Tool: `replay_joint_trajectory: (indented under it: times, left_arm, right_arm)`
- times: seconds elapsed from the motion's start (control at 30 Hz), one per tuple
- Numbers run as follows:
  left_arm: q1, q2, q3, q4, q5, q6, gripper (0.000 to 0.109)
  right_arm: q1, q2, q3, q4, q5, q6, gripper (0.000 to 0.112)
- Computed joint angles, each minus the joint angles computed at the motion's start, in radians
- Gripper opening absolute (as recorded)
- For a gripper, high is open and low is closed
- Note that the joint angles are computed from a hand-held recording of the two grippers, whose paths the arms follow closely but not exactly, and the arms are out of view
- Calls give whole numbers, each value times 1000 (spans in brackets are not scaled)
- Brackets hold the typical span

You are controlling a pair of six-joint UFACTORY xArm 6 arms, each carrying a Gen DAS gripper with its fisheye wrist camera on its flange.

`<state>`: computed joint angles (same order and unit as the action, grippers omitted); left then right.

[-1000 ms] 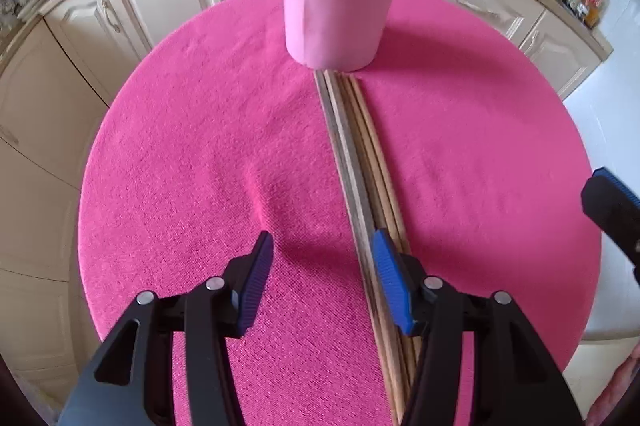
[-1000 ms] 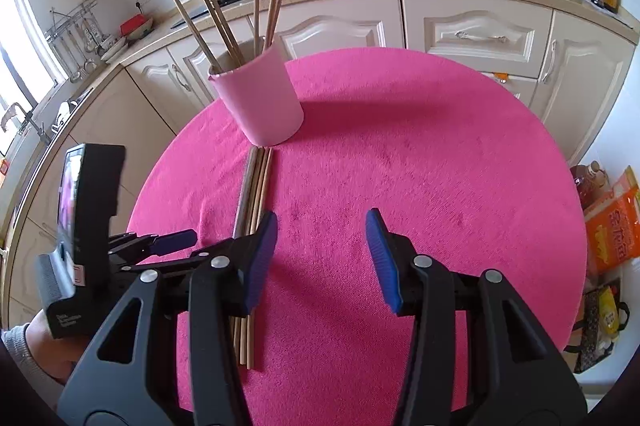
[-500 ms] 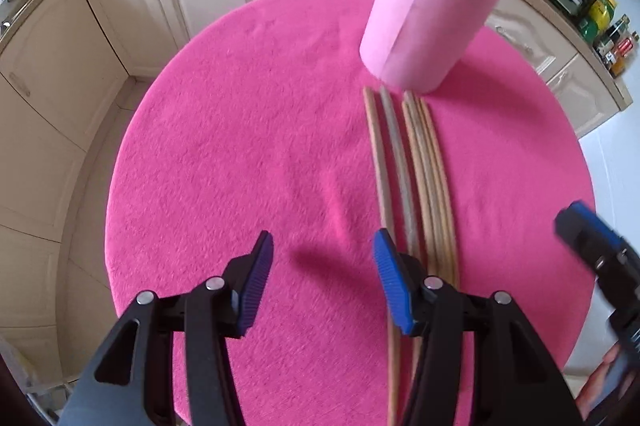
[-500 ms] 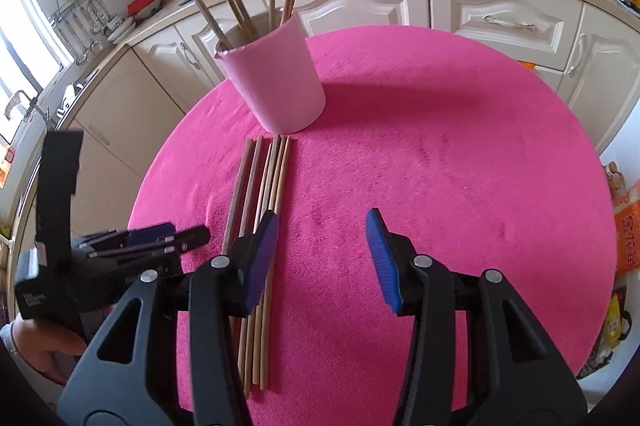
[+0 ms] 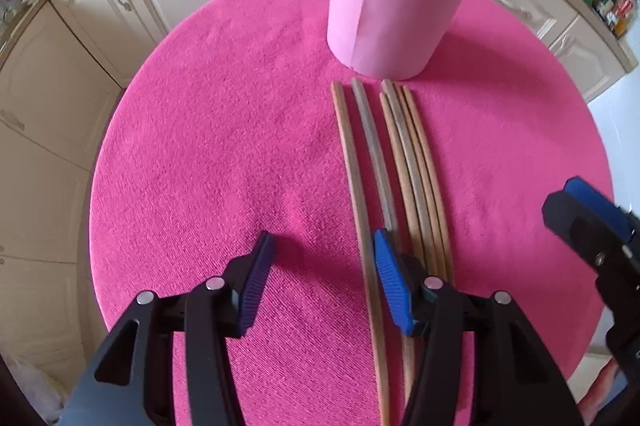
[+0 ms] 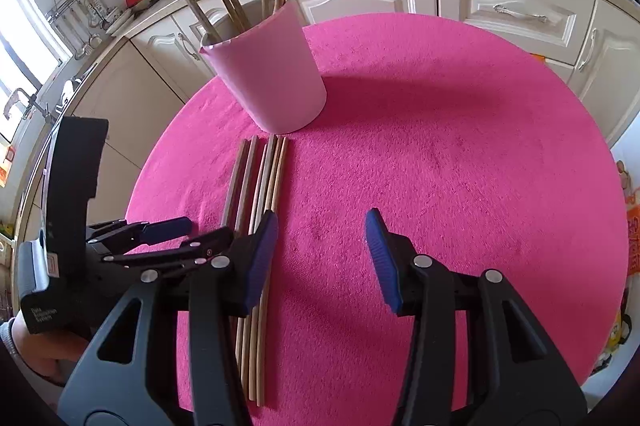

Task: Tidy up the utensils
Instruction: 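Move both open grippers back over the remaining chopsticks on the table, then close the left gripper on a single chopstick from the row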

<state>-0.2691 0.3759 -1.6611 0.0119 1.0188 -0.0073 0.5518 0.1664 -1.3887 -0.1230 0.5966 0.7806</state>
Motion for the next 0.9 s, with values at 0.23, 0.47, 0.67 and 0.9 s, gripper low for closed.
replay_joint_trajectory:
  times: [0.23, 0.47, 0.67, 0.9]
  left_arm:
    - [-8, 40, -57, 20, 29, 4, 49]
    - [6, 17, -27, 21, 18, 27, 27]
    - [50, 16, -38, -63, 40, 51, 9]
    - [91, -6, -21, -106, 38, 67, 7]
  right_arm:
    - [-10, 20, -20, 34, 12, -35, 46]
    - [-5, 57, -69, 87, 61, -82, 46]
    - [10, 133, -177, 170, 169, -161, 39]
    - [28, 225, -324, 188, 291, -197, 26]
